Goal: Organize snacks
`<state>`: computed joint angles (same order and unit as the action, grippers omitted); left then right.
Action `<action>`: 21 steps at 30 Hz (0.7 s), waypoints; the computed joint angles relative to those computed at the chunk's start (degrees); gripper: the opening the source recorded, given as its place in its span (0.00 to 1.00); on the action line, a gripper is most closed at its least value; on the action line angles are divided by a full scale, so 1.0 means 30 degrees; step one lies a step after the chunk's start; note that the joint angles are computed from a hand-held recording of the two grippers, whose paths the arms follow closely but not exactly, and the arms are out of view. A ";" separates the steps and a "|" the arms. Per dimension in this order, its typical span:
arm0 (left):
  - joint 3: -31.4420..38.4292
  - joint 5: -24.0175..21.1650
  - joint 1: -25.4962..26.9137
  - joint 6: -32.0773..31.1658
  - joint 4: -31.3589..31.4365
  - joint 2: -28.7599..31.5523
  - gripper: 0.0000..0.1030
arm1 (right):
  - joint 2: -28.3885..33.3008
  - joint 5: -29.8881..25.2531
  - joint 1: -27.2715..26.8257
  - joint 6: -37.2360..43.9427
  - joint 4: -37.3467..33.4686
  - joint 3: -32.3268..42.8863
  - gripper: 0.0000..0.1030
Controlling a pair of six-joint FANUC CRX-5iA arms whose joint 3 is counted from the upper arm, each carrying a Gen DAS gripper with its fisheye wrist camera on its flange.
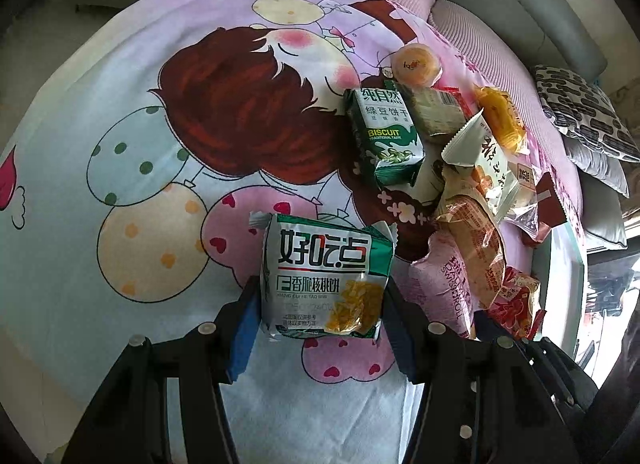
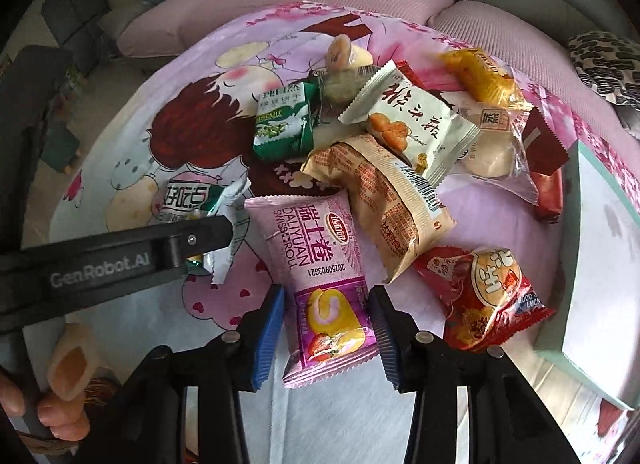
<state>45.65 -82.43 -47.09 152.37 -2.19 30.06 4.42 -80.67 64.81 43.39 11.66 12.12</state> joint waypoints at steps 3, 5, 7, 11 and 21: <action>0.0221 -0.0131 -0.0023 -0.0006 -0.0027 0.0154 0.57 | 0.0154 0.0007 -0.0294 0.0304 -0.0445 0.0108 0.45; 0.0275 -0.0169 -0.0029 -0.0001 -0.0034 0.0191 0.57 | 0.0134 0.0065 -0.0295 0.0404 -0.0373 0.0087 0.45; 0.0580 -0.0403 -0.0060 -0.0048 -0.0104 0.0387 0.58 | 0.0147 0.0143 -0.0324 0.0515 -0.0382 0.0022 0.45; 0.1309 -0.0792 -0.0135 -0.0058 -0.0223 0.0854 0.58 | 0.0352 0.0269 -0.0348 0.0618 -0.0350 0.0066 0.45; 0.1759 -0.0896 -0.0280 -0.0139 -0.0582 0.0977 0.58 | -0.0579 0.1075 0.0026 -0.0048 0.0130 -0.0779 0.38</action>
